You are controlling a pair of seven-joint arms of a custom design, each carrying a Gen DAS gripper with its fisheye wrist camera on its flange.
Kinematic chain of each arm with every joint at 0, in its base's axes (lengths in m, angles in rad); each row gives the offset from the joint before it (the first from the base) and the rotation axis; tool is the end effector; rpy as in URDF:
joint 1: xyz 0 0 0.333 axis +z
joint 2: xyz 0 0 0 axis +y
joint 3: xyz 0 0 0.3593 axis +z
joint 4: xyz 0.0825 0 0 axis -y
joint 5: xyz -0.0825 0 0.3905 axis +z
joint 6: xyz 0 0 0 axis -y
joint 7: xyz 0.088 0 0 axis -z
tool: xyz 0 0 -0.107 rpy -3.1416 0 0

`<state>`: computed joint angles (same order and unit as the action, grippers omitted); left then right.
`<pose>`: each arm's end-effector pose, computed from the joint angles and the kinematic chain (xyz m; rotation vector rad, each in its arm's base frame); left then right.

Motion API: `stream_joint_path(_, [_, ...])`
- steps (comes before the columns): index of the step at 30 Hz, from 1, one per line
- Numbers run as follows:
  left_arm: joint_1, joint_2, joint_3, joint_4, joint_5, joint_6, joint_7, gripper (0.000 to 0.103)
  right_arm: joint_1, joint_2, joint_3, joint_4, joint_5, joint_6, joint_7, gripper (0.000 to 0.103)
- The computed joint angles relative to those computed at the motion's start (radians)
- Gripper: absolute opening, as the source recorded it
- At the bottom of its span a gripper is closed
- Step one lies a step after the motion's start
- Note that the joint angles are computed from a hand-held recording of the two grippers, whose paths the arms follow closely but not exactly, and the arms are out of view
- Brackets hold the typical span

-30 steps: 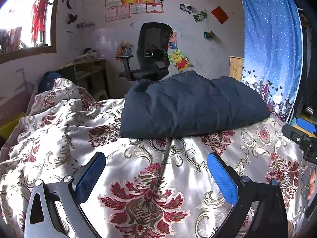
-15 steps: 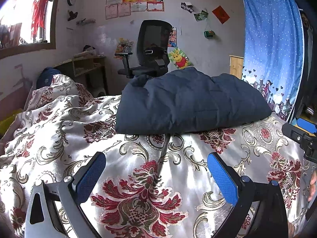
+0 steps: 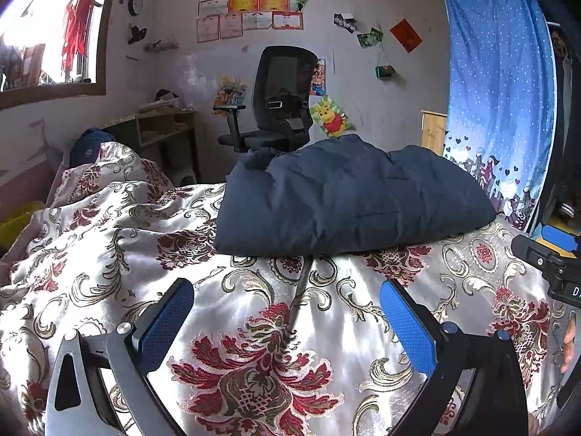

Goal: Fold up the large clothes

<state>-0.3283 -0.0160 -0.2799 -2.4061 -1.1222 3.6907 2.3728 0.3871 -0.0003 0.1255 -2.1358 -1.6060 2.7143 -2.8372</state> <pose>0.4578 -0.1757 0.4704 -1.4944 1.6203 -0.9433 0.4782 0.3101 0.4803 -1.5620 1.5543 -0.9109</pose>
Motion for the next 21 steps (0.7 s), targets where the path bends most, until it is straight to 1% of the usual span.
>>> stream_joint_path(21, [0.0, -0.002, -0.001, 0.001, -0.007, -0.002, 0.017, 0.103, 0.002, 0.003, -0.001, -0.001, 0.008, -0.002, -0.002, 0.097])
